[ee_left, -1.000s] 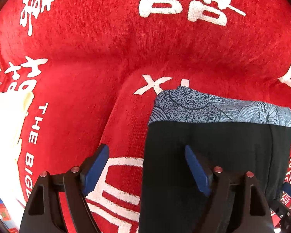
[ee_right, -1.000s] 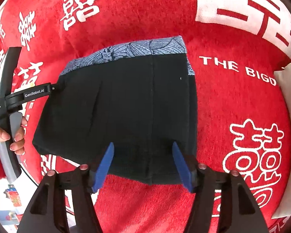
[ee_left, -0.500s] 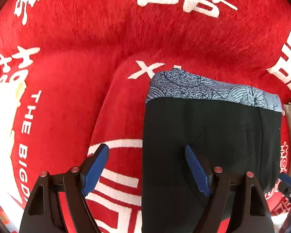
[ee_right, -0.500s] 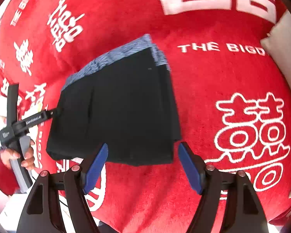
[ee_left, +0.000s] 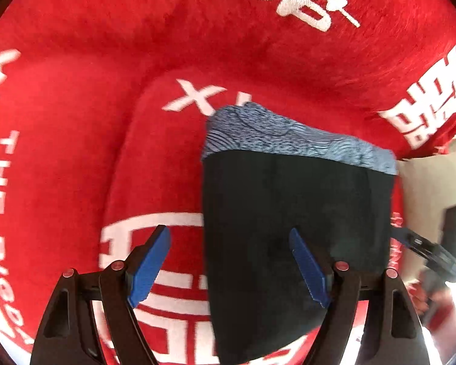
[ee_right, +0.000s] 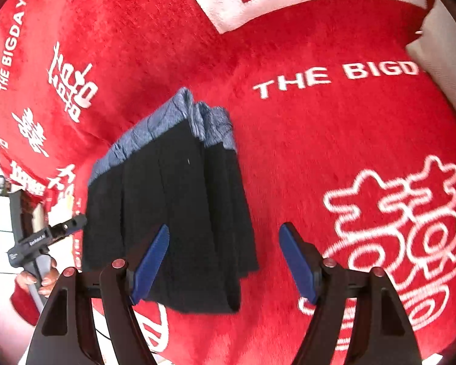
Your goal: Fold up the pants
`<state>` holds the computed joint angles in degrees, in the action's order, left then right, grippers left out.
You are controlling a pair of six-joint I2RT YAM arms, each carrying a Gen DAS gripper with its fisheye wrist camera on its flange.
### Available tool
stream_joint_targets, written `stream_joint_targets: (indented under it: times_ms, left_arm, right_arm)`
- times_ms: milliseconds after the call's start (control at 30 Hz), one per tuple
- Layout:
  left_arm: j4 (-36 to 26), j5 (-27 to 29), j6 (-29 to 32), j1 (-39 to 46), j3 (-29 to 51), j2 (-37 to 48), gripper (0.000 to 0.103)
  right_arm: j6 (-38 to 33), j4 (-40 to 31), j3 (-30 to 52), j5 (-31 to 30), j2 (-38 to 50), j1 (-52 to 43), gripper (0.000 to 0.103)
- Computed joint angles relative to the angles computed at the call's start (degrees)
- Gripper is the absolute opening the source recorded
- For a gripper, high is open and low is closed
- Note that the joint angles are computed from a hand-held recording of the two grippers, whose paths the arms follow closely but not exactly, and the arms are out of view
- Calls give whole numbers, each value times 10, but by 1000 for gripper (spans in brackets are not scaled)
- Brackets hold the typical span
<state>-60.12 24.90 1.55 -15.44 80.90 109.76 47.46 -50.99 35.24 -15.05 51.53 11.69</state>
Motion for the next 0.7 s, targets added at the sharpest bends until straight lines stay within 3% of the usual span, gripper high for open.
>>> stream_joint_targets:
  times_ms: [267, 433, 700]
  left_arm:
    - [-77, 100, 69, 34, 77, 99, 81]
    - [-79, 101, 70, 20, 88, 127, 81]
    - [-59, 121, 67, -11, 82, 139, 82]
  right_arm:
    - [-143, 75, -33, -162, 98, -119, 78]
    - [-199, 103, -48, -238, 159, -171, 78]
    - [-235, 158, -58, -293, 204, -191, 78]
